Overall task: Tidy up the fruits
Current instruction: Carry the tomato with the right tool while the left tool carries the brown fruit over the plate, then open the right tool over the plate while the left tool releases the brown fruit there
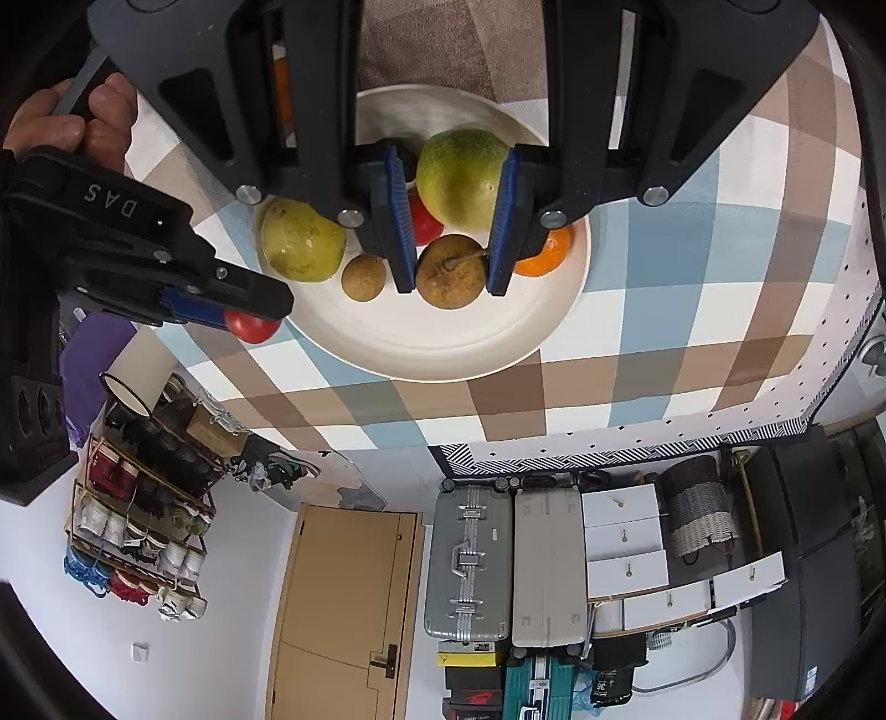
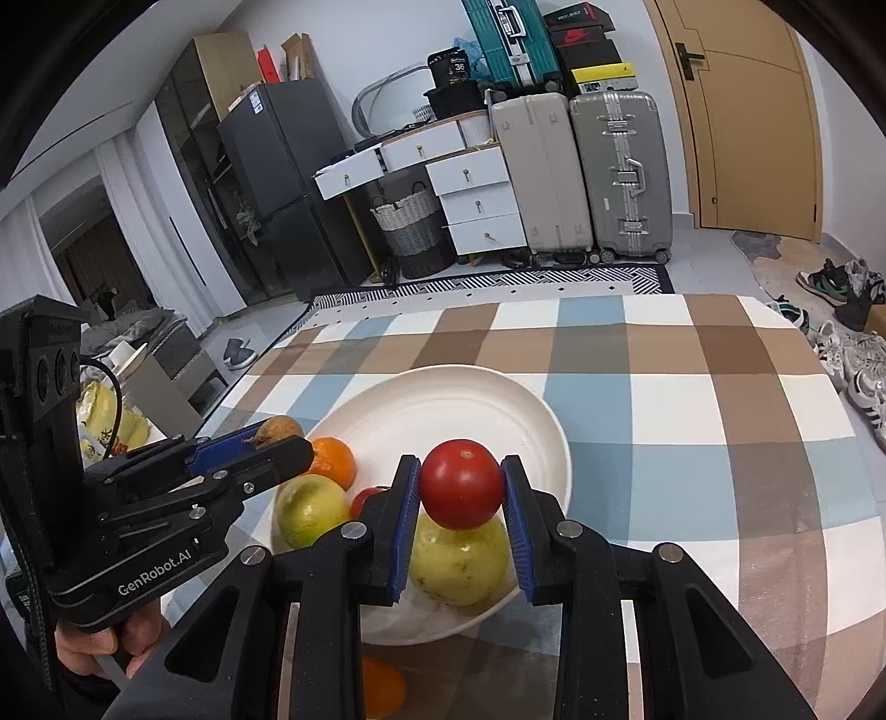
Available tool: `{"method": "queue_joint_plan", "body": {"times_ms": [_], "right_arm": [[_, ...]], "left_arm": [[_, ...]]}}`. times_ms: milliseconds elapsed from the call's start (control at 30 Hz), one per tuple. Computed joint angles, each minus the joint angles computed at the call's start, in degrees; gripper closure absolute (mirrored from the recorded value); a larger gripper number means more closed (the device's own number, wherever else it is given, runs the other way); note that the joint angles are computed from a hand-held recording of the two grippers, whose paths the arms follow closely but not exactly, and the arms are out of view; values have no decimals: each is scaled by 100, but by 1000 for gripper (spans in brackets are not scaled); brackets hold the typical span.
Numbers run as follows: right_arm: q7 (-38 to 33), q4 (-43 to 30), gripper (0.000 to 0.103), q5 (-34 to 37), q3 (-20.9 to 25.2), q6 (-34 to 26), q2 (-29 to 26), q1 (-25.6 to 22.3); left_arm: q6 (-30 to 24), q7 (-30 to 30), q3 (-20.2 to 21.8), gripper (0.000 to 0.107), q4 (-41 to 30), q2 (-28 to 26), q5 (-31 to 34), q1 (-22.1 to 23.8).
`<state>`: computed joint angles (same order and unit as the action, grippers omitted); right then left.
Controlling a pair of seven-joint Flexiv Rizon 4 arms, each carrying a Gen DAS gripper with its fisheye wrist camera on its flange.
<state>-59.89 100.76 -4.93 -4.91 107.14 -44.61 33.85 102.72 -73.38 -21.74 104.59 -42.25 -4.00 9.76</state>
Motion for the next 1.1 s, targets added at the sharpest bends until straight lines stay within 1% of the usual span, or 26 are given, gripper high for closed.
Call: {"method": "queue_joint_plan", "body": {"times_ms": [100,300,400,533,633,667,767,800,833,867,900,933,967,1000,1033,1067,1100], "right_arm": [[63,-62,73,75,-106,-63,-63,40],[165,-223,73,-6,-62,-204,-175,-72],[217,-276,73,-33,-105,-255,-221,-50],[304,-323,73,-35,-210,-307,-279,16],[366,-329,72,-26,-243,-297,-294,26],[368,-325,68,-43,-228,-295,-286,11],[357,-244,67,-22,-249,-190,-241,15],[356,-193,67,0,-274,-184,-205,32],[347,-137,64,21,-329,-190,-167,76],[338,-81,58,48,-406,-199,-131,141],[317,18,55,86,-501,-179,-77,223],[306,83,52,126,-534,-130,-47,256],[293,165,47,175,-558,-74,-1,285],[271,262,42,212,-545,-37,63,288],[252,331,26,245,-537,-17,111,295],[238,418,9,305,-544,46,159,322],[233,491,4,386,-579,94,198,374]], "left_arm": [[-82,33,51,84,-146,-93,-32,-84],[-235,107,181,84,-373,-235,-164,-264],[-310,176,175,84,-459,-302,-217,-286],[-396,227,261,84,-546,-346,-323,-389],[-455,224,401,84,-565,-325,-426,-506],[-392,227,390,84,-535,-321,-431,-492],[-414,267,268,82,-420,-248,-415,-354],[-404,279,228,79,-363,-212,-409,-303],[-358,279,207,76,-293,-169,-401,-265],[-270,233,290,62,-212,-103,-414,-304],[-160,176,338,45,-118,-41,-416,-312],[14,120,276,36,6,7,-371,-227],[183,62,143,22,139,45,-280,-78],[345,-6,-54,16,279,75,-141,136],[440,-92,-230,14,405,112,1,335],[474,-196,-341,7,539,182,111,485],[513,-293,-337,5,631,252,182,530]]}}
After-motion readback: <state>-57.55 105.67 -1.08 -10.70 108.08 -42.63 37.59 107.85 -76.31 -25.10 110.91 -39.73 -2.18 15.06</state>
